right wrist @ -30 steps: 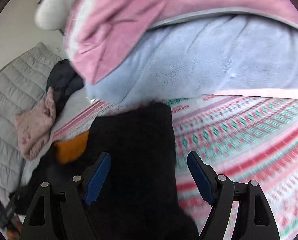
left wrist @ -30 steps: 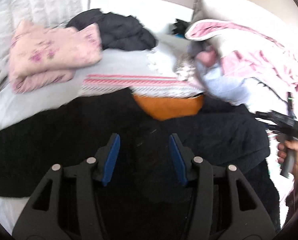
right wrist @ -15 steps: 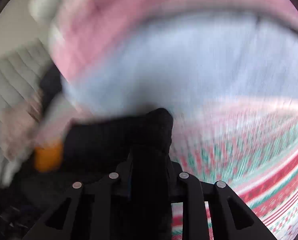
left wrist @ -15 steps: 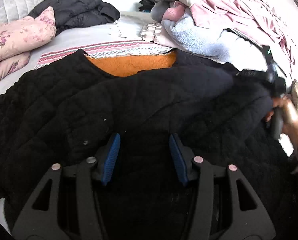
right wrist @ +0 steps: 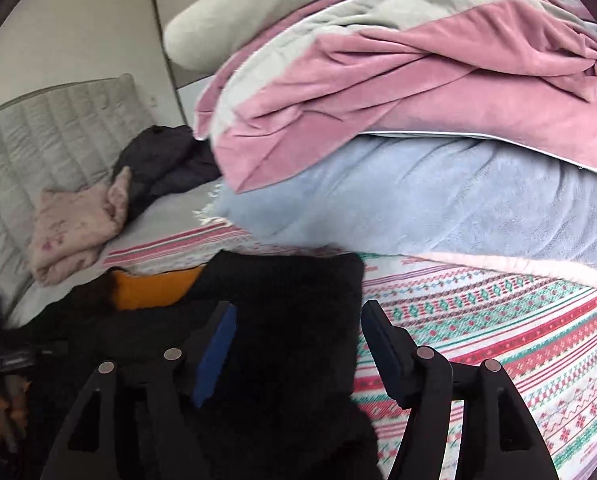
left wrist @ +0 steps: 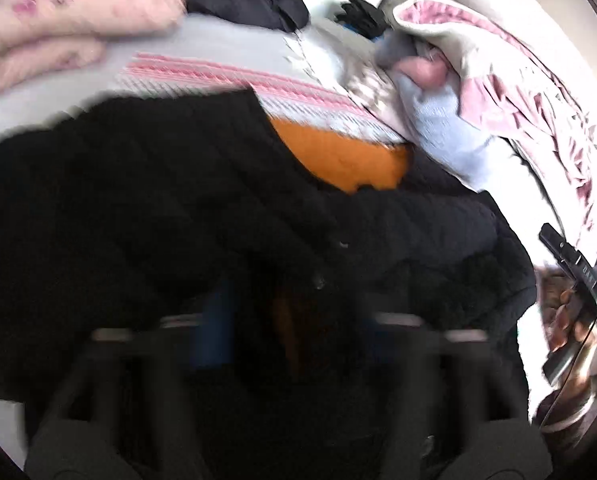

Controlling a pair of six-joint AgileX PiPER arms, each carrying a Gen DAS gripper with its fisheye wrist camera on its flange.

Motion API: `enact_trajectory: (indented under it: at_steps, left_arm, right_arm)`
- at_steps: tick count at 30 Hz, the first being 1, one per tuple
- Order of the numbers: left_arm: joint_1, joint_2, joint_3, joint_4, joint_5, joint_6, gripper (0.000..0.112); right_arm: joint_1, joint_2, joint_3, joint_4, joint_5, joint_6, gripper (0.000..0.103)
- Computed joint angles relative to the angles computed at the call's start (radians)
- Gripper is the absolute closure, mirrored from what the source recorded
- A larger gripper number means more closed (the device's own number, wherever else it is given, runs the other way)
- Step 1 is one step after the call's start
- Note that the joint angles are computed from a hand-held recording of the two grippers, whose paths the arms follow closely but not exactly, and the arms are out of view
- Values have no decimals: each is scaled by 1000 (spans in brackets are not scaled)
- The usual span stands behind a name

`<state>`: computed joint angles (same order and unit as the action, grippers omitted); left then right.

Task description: Fold large clothes

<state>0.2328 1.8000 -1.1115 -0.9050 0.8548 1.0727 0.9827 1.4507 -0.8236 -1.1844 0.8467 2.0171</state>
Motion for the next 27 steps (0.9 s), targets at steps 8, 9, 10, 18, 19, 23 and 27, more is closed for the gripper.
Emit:
enact_trajectory:
  at_steps: [8, 9, 10, 18, 19, 23, 27]
  left_arm:
    - [-84, -149, 140, 37, -362, -46, 70]
    - [-61, -166, 142, 13, -324, -31, 69]
    - [-40, -216, 179, -51, -318, 24, 69]
    - [-33, -370, 332, -339, -189, 475, 55]
    - [-76, -328, 322, -271, -212, 427, 55]
    - [-144, -184, 316, -180, -288, 394, 54]
    - [-95, -199, 260, -65, -182, 251, 54]
  right_arm:
    - [-55, 264, -79, 169, -132, -197, 37]
    - [-57, 286, -82, 179, -141, -215, 37]
    - [-40, 279, -83, 164, -113, -193, 37]
    - [113, 185, -93, 37, 9, -22, 36]
    - [95, 199, -100, 39, -50, -37, 36]
    - [16, 345, -146, 175, -150, -185, 35]
    - [51, 333, -203, 251, -42, -258, 35]
